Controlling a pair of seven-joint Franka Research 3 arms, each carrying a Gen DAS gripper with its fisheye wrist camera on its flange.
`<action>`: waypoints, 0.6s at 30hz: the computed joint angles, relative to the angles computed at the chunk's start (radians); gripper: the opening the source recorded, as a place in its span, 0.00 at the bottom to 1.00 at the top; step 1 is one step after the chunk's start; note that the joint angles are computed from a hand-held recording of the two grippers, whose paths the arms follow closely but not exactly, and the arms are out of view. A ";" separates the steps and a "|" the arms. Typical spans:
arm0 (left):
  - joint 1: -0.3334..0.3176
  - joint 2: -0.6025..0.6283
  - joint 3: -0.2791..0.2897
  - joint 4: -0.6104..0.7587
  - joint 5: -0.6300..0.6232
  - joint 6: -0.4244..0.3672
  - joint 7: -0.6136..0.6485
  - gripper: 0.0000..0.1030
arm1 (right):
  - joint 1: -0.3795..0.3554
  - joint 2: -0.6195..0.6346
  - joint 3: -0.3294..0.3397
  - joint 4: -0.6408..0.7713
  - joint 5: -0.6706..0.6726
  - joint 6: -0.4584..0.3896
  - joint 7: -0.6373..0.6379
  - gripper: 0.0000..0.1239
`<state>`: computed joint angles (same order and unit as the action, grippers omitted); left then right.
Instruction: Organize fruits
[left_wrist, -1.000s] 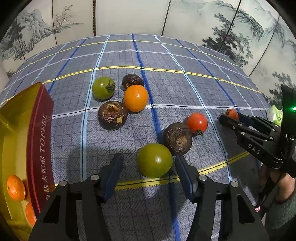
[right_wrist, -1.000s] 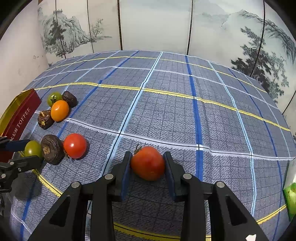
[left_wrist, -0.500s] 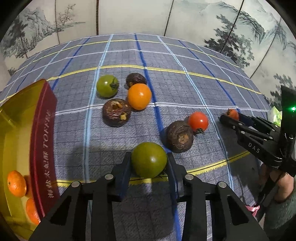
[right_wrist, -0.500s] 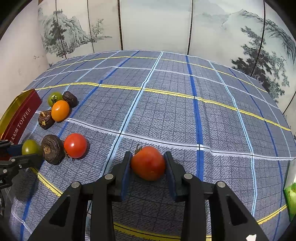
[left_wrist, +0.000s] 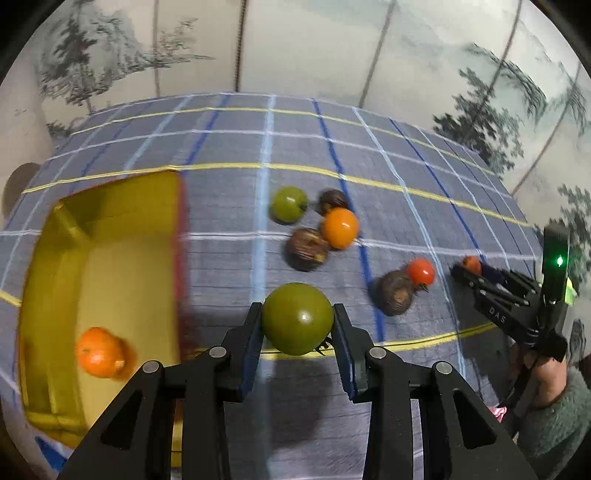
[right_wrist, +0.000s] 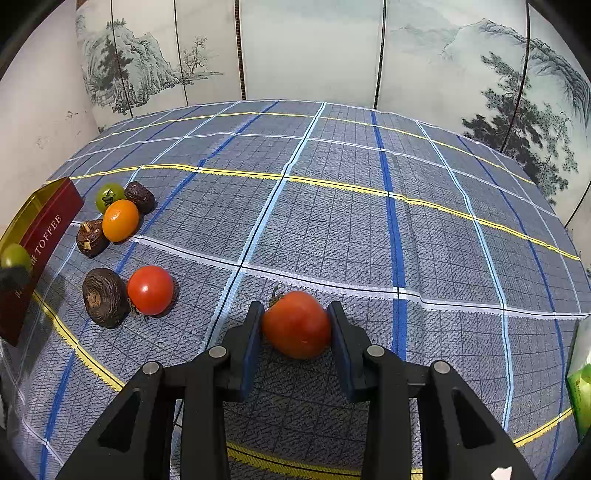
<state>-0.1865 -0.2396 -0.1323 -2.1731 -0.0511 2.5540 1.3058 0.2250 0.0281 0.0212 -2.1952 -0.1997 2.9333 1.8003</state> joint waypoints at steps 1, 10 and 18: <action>0.007 -0.010 0.003 -0.004 0.005 -0.002 -0.006 0.36 | 0.000 0.000 0.000 0.000 0.000 0.000 0.000 0.27; 0.084 -0.128 0.041 -0.079 0.090 -0.030 -0.068 0.36 | 0.000 0.000 0.000 0.000 0.000 0.000 0.000 0.27; 0.127 -0.187 0.072 -0.139 0.123 -0.066 -0.080 0.36 | 0.000 0.000 0.000 0.000 -0.001 0.000 0.001 0.27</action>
